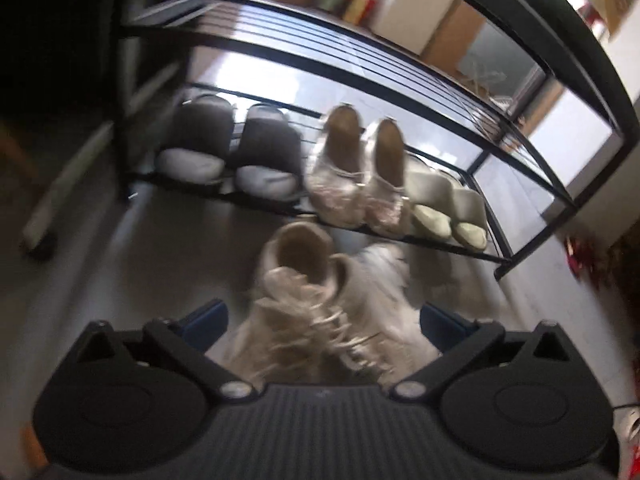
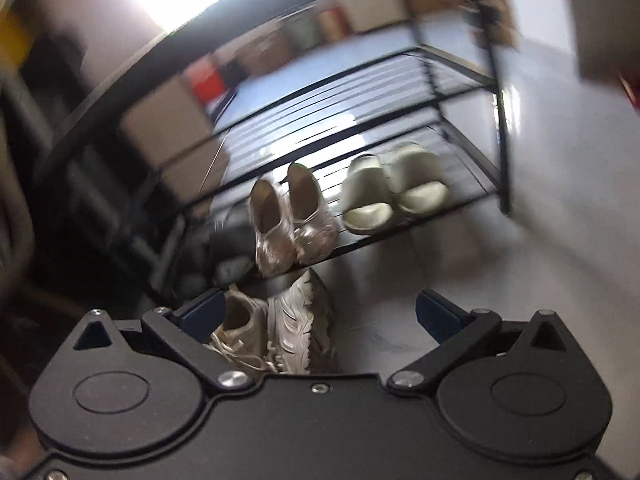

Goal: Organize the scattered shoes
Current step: 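Open the left tool and pull it back from the sneakers, then lower the right tool onto the chunky white sneaker and close it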

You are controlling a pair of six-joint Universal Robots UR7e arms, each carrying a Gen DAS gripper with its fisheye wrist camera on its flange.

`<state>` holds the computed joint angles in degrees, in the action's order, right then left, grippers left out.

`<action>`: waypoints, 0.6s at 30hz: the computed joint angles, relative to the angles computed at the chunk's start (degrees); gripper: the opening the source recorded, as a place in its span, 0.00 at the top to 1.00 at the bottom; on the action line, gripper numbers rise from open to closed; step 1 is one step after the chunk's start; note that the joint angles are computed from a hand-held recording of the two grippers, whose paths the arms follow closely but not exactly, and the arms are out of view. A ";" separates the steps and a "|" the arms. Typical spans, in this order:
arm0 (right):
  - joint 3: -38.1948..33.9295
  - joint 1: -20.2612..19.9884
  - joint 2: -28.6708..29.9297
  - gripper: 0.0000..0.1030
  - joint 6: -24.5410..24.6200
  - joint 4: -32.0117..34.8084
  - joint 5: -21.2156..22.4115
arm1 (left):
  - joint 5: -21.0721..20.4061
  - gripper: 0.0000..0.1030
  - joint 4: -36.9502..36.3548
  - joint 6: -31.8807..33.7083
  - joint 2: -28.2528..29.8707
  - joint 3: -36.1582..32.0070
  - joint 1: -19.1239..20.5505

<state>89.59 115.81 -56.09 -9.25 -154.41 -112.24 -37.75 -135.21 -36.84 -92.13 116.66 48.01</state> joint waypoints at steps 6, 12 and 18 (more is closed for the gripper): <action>-13.86 0.67 15.26 0.00 -0.03 11.37 -5.45 | 8.34 0.01 -1.06 -0.24 -7.35 8.94 -3.59; -24.10 2.16 26.29 0.00 -2.73 24.25 -14.46 | 5.31 0.01 -13.90 0.10 -8.78 10.66 0.47; -21.13 4.36 30.58 0.00 -20.80 7.75 -23.41 | 3.24 0.01 -7.18 -2.64 -7.22 7.80 3.16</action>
<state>68.46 120.17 -25.51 -30.05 -146.66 -135.65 -34.50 -142.39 -39.47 -99.35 124.46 51.17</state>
